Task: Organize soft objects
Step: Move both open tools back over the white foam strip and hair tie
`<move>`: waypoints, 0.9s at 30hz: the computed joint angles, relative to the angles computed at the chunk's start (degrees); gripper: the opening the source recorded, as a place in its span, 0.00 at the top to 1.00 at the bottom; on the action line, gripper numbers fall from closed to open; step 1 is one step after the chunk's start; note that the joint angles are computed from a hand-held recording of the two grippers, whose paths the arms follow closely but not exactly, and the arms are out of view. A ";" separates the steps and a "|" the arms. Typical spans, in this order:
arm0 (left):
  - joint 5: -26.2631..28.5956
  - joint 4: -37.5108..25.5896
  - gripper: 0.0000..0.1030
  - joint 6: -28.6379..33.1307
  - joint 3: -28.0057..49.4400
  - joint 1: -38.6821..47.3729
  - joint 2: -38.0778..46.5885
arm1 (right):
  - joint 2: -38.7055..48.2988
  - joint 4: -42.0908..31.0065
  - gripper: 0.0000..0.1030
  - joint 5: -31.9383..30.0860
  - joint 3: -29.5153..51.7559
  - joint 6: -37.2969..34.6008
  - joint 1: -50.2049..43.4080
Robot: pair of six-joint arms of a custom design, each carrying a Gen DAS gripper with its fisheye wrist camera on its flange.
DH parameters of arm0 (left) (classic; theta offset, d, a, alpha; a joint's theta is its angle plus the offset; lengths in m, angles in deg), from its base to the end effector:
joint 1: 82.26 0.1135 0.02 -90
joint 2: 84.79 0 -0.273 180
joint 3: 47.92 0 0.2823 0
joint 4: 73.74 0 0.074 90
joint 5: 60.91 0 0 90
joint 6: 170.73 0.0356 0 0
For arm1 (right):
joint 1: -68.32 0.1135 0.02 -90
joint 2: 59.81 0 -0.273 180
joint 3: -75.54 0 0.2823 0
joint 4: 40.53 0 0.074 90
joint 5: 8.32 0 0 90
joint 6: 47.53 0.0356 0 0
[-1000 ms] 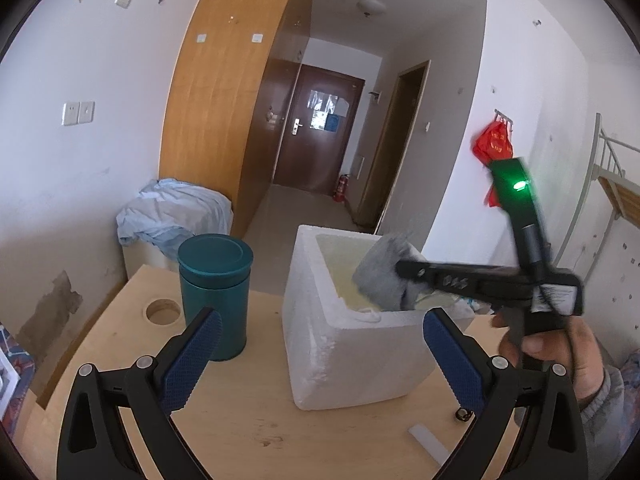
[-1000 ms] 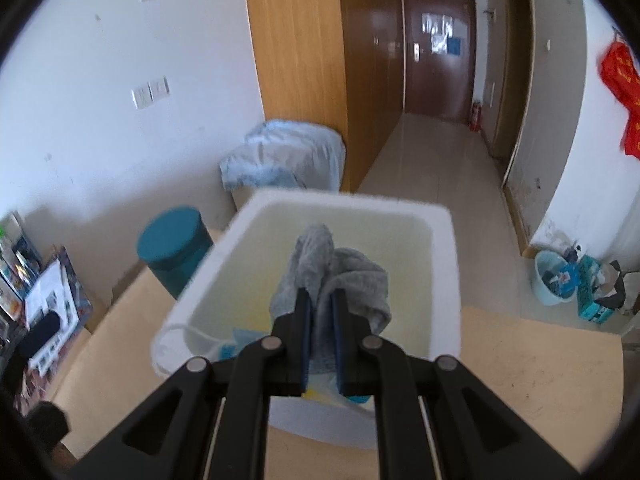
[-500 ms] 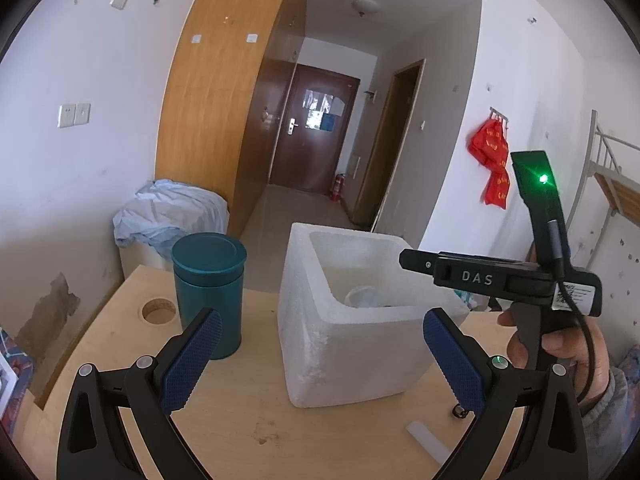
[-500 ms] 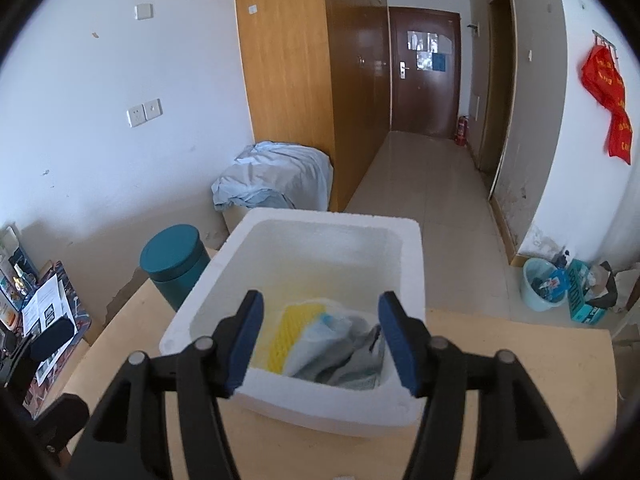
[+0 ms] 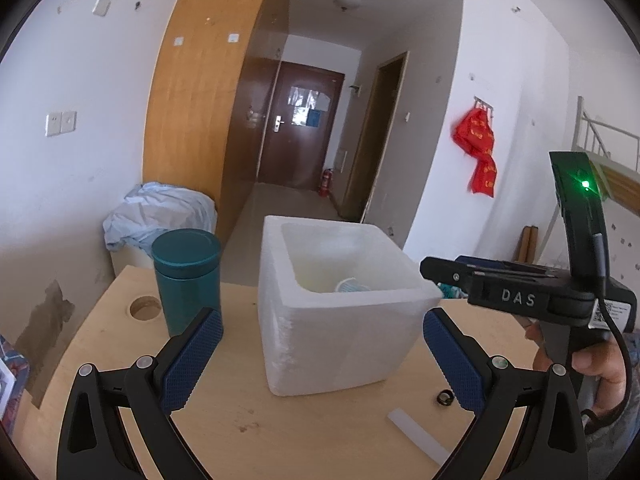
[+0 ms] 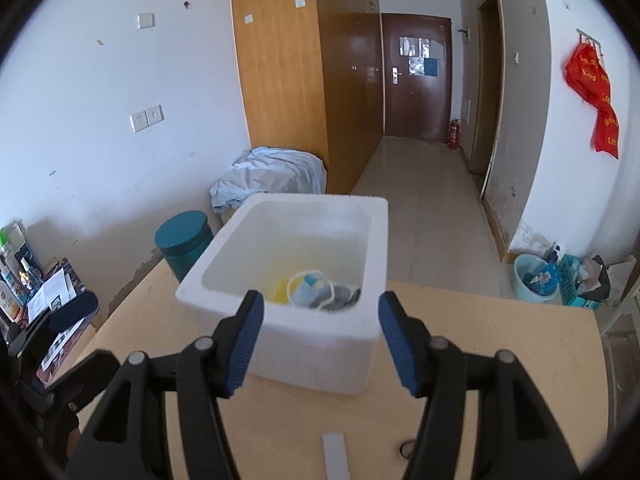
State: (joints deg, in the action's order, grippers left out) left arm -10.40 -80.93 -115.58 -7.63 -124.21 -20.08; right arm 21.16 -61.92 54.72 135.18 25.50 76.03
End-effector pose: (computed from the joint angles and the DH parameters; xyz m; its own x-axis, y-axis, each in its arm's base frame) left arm 0.1987 -0.1482 0.1904 -0.3845 -0.2473 -0.8894 -0.1299 0.9683 -0.2131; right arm 0.3128 0.0586 0.2087 -0.5118 -0.3318 -0.7925 -0.6263 0.7755 0.0797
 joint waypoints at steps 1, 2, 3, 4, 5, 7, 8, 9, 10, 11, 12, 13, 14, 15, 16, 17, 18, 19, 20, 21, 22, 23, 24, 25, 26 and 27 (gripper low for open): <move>-0.56 -0.40 0.02 -0.15 0.26 -0.76 0.14 | -0.82 -0.18 0.38 -0.11 -0.72 -0.29 -0.40; -1.08 -0.82 0.02 -0.36 0.51 -1.49 0.19 | -1.94 -0.44 0.38 -0.50 -1.82 -0.95 -1.13; -1.37 -1.16 0.02 -0.52 0.74 -2.09 0.32 | -2.79 -0.56 0.38 -0.82 -2.62 -1.30 -1.61; -1.78 -1.64 0.02 -0.95 0.95 -2.98 0.41 | -4.09 -0.66 0.38 -1.31 -3.92 -1.84 -2.42; -2.16 -1.95 0.02 -1.29 1.13 -3.89 0.53 | -5.10 -0.79 0.38 -1.61 -4.86 -2.32 -2.95; -3.34 -3.13 0.02 -1.92 1.78 -5.65 0.96 | -6.96 -1.49 0.38 -2.12 -6.49 -3.36 -4.18; -3.85 -3.46 0.02 -2.32 2.02 -6.30 1.26 | -7.87 -1.70 0.38 -2.35 -7.27 -3.74 -4.85; -4.19 -3.81 0.02 -3.00 2.22 -7.16 1.52 | -8.57 -1.90 0.38 -2.55 -7.91 -4.11 -5.49; -4.29 -3.88 0.02 -3.43 2.28 -7.77 1.71 | -9.08 -2.23 0.38 -2.82 -8.29 -4.47 -6.07; -4.56 -4.03 0.02 -3.91 2.38 -8.45 1.93 | -9.68 -2.65 0.38 -3.36 -8.85 -5.02 -6.91; -5.02 -4.25 0.02 -4.39 2.47 -9.16 2.17 | -10.17 -3.12 0.38 -3.80 -9.23 -5.53 -7.64; -5.61 -4.56 0.02 -4.98 2.71 -10.15 2.81 | -10.81 -3.72 0.38 -4.42 -9.80 -6.28 -8.63; -6.02 -4.74 0.02 -5.36 2.85 -10.80 3.24 | -11.36 -4.24 0.38 -5.45 -10.35 -7.23 -9.94; -6.42 -4.82 0.02 -5.65 2.91 -11.39 3.55 | -11.82 -4.47 0.38 -6.09 -10.83 -7.68 -10.79; -7.04 -4.85 0.02 -6.09 3.08 -12.29 4.21 | -12.05 -4.74 0.38 -6.68 -11.12 -8.15 -11.80; -7.44 -4.99 0.02 -6.57 3.18 -12.94 4.69 | -12.39 -5.15 0.38 -7.30 -11.58 -8.74 -12.94; -7.70 -5.07 0.02 -7.08 3.23 -13.55 5.13 | -12.69 -5.51 0.38 -7.78 -12.01 -9.37 -13.76; -7.75 -5.03 0.02 -7.61 3.22 -14.12 5.53 | -12.97 -5.81 0.38 -8.15 -12.41 -9.86 -14.48; -7.85 -5.05 0.02 -8.12 3.39 -14.64 6.09 | -13.16 -6.21 0.38 -8.48 -12.76 -10.41 -15.34; -7.85 -4.86 0.02 -8.40 3.30 -15.07 6.46 | -13.42 -6.61 0.38 -9.05 -13.37 -11.47 -16.65; -8.10 -4.90 0.02 -8.69 3.84 -15.72 7.34 | -13.70 -6.91 0.38 -9.49 -13.92 -12.28 -17.73; -8.50 -4.85 0.02 -9.07 4.18 -16.36 8.20 | -13.75 -7.12 0.38 -9.65 -14.31 -12.87 -18.80; -8.95 -4.85 0.02 -9.65 4.58 -16.98 9.14 | -13.49 -7.11 0.38 -9.86 -14.45 -13.20 -19.62; -9.06 -4.76 0.02 -10.08 5.10 -17.47 10.29 | -12.80 -7.14 0.38 -10.12 -14.37 -13.57 -20.74; -8.93 -4.79 0.02 -10.45 5.71 -17.95 11.48 | -12.44 -7.16 0.38 -10.12 -14.39 -13.66 -21.36; -8.53 -4.93 0.02 -10.58 6.27 -18.05 12.29 | -12.38 -6.83 0.38 -10.08 -14.75 -14.14 -22.04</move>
State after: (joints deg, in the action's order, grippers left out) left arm -18.92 -85.87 -126.17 -1.36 -142.25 -7.79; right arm 8.78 -68.75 44.64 120.43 11.36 53.99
